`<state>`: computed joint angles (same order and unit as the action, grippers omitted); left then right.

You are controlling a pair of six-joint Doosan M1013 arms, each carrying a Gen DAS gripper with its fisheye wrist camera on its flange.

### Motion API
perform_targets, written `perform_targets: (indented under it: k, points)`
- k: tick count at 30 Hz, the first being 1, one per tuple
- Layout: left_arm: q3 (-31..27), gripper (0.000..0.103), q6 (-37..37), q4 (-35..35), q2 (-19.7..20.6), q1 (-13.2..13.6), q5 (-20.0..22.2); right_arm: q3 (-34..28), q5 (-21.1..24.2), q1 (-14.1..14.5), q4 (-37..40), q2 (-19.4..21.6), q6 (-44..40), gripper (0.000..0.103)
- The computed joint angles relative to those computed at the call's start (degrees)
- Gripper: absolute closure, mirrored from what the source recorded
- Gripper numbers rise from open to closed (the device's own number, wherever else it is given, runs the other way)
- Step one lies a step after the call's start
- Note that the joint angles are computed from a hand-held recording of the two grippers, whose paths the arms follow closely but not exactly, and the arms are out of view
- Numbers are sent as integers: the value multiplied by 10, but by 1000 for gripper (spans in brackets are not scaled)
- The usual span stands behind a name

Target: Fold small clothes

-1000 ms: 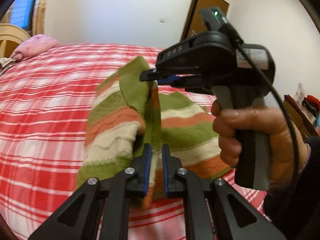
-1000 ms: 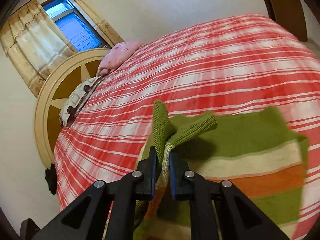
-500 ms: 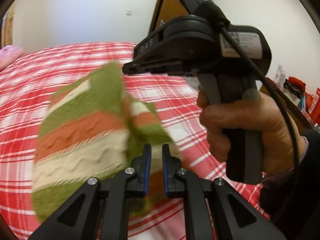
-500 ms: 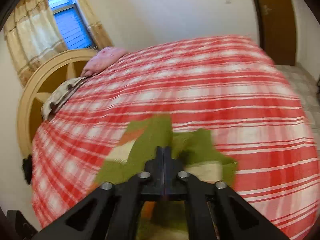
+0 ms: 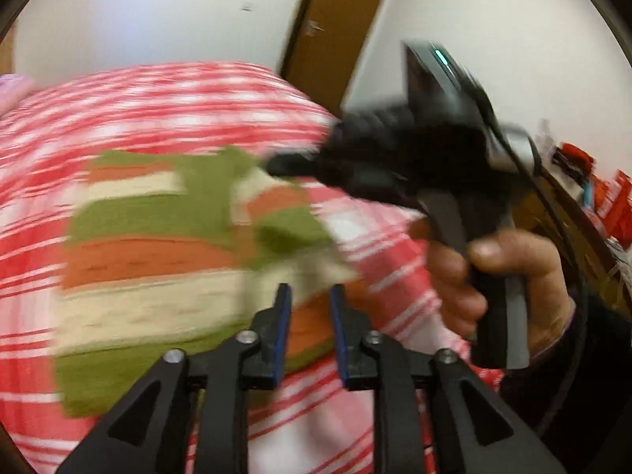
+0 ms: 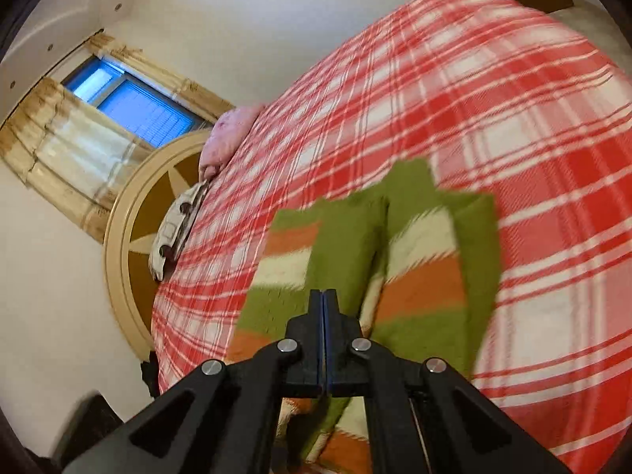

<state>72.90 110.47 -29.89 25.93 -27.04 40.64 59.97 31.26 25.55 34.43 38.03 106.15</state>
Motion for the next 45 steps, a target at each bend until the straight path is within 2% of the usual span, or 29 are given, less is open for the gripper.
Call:
perform_targets:
  k: [2,4,6,8,10,11,12,13,14,16,19,21,23,26,30,31,33,34,37,41,45]
  points:
    - [22,52,-11,12,-18,15,-34,-10,5,4,7,8,1,102]
    - [41,38,-43,48,-34,23,-73,-23,12,10,-25,17,36,102]
    - [57,32,-96,100,-46,31,-111,-36,18,14,-50,25,69,101]
    - [57,28,-144,140,-45,39,-117,-39,21,15,-56,27,85,99]
    - [55,28,-189,179,-41,43,-115,-42,21,21,-98,27,119,89]
    - [54,27,-209,196,-39,45,-112,-41,18,23,-112,25,129,64]
    - [54,26,-219,200,-38,47,-109,-36,5,26,-126,21,140,44]
    - [53,24,-228,202,-36,49,-105,-22,-21,28,-133,14,148,21]
    - [55,24,-224,193,-36,51,-106,-13,-35,29,-140,8,154,20]
    - [61,24,-210,171,-39,53,-106,-18,-28,32,-174,7,172,20]
    - [64,24,-210,168,-41,54,-102,-61,34,36,-245,26,203,23]
    - [65,24,-210,157,-42,58,-98,-97,83,38,-279,48,212,42]
    - [64,24,-212,141,-41,63,-92,-123,117,40,-300,67,225,43]
    - [59,24,-219,127,-36,69,-83,-108,87,44,-328,68,251,43]
    - [56,24,-244,157,-31,67,-82,-112,81,48,-337,71,254,44]
    - [54,24,-248,161,-29,66,-80,-113,81,50,-338,71,247,47]
    - [51,24,-245,155,-25,65,-74,-105,71,51,-316,67,214,74]
    - [49,24,-247,158,-22,64,-71,-104,69,51,-311,66,205,78]
    - [43,24,-252,168,-15,60,-62,-95,53,48,-287,64,192,79]
    - [37,24,-251,163,-6,59,-45,-96,36,40,-241,71,210,75]
    - [37,24,-253,166,-6,57,-45,-96,26,45,-262,73,226,73]
